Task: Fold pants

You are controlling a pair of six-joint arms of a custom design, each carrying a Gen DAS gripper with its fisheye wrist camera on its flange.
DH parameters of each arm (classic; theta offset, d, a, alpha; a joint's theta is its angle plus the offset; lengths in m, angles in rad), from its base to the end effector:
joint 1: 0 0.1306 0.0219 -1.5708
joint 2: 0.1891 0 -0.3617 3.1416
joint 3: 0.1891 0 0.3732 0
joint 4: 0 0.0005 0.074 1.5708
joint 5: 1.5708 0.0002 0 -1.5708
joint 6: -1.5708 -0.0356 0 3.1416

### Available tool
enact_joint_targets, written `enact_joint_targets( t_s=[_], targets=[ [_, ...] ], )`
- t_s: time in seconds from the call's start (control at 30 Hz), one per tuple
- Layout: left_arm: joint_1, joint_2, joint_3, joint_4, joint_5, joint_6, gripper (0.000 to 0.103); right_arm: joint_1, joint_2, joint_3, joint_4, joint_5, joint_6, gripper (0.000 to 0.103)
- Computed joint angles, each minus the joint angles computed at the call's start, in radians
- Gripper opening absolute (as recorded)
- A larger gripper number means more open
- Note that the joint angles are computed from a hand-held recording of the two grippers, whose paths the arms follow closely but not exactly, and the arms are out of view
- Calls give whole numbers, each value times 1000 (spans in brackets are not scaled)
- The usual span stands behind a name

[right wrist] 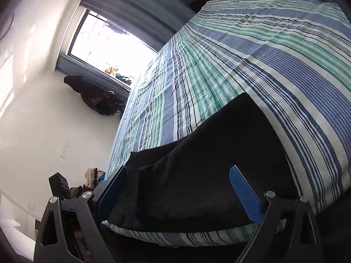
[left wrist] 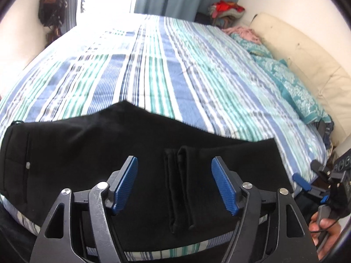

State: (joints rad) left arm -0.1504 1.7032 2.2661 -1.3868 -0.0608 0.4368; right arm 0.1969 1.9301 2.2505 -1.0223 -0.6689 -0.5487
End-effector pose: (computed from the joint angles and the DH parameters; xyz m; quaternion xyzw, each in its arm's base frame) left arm 0.5204 -0.0772 0.5924 -0.1438 0.9195 -0.0785 0.3572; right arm 0.6257 0.1468 0.4908 0.0139 0.8678 0.4221 0.2618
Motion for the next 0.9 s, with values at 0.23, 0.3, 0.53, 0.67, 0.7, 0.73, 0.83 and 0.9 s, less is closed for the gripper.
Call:
enact_joint_targets(
  t_s=[0.23,0.3,0.53,0.67,0.7,0.73,0.83,0.9],
  targets=[
    [-58,122,73,-2,-36,-144,89,16,13,50,-43,55,55,94],
    [-62,165,75,-83,-72,-155,87,12,11,47,-49,67,51,94],
    [-17,46,-60,-26,39,-38,87,3,-14,5,2,58,43,94],
    [-10,-25,-122,3,34,-30,95,20,14,68,-69,110,103,94],
    [-8,-46,-147,18,46,-28,95,24,22,84,-88,128,114,94],
    [-10,-66,-170,40,48,-32,95,25,27,92,-95,135,113,94],
    [-31,-87,-183,91,10,-69,95,22,30,91,-96,157,84,94],
    [-45,-71,-164,108,-8,-102,95,14,30,89,-95,177,65,94]
  ],
)
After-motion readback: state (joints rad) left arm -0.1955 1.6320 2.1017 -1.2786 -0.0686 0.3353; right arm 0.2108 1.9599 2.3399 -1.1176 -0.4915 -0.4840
